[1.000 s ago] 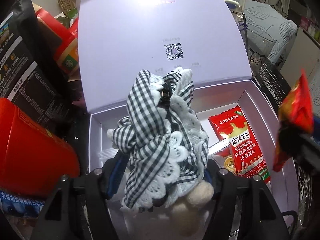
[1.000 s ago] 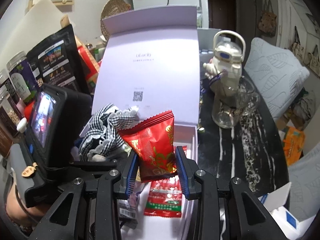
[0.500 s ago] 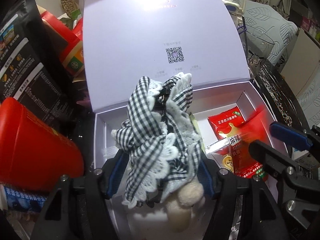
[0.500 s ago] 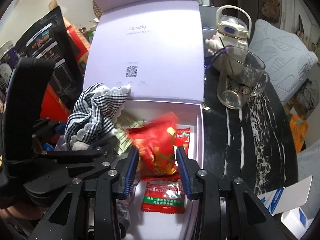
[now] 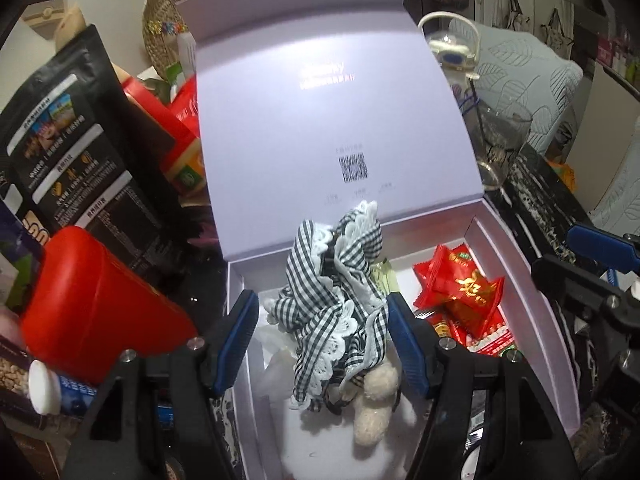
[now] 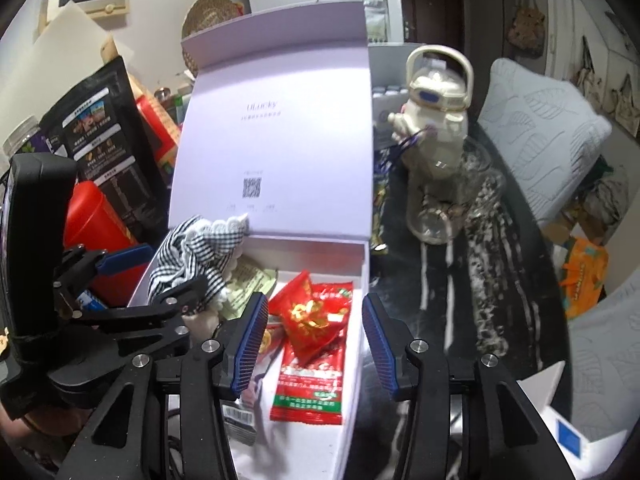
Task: Organize soft objects
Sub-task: 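Withdraw both open tools up and away from the box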
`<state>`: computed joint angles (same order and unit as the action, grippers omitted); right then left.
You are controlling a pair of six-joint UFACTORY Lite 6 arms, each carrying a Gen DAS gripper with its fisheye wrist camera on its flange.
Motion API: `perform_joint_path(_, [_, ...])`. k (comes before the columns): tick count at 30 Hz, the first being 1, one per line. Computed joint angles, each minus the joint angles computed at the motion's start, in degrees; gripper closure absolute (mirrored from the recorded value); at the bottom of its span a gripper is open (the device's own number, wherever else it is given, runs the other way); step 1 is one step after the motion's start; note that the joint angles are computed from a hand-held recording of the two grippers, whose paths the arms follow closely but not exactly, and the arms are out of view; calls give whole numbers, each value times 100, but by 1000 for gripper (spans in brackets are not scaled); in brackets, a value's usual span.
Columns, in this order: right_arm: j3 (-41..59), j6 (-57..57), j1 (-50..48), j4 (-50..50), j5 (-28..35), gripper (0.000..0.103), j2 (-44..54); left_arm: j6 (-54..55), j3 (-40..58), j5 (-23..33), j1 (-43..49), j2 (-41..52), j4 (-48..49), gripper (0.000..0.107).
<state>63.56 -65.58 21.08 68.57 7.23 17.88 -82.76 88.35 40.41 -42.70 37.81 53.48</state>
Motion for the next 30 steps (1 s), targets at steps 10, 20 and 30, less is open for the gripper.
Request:
perform_joint_path(10, [-547,-1296,29,1258,-111,51,-878,-870,-805,222,-282,-988,749,31])
perform_joint_path(20, [-1258,-3103,188,3024,-142,45,-2046,-1359,-1304,629,-709,-1751,1202,31])
perform_joint_path(30, [-1948,-2072,212,2066,-113,42,-3356,-1748,-1795,1069,-1492,-2572,1409,31])
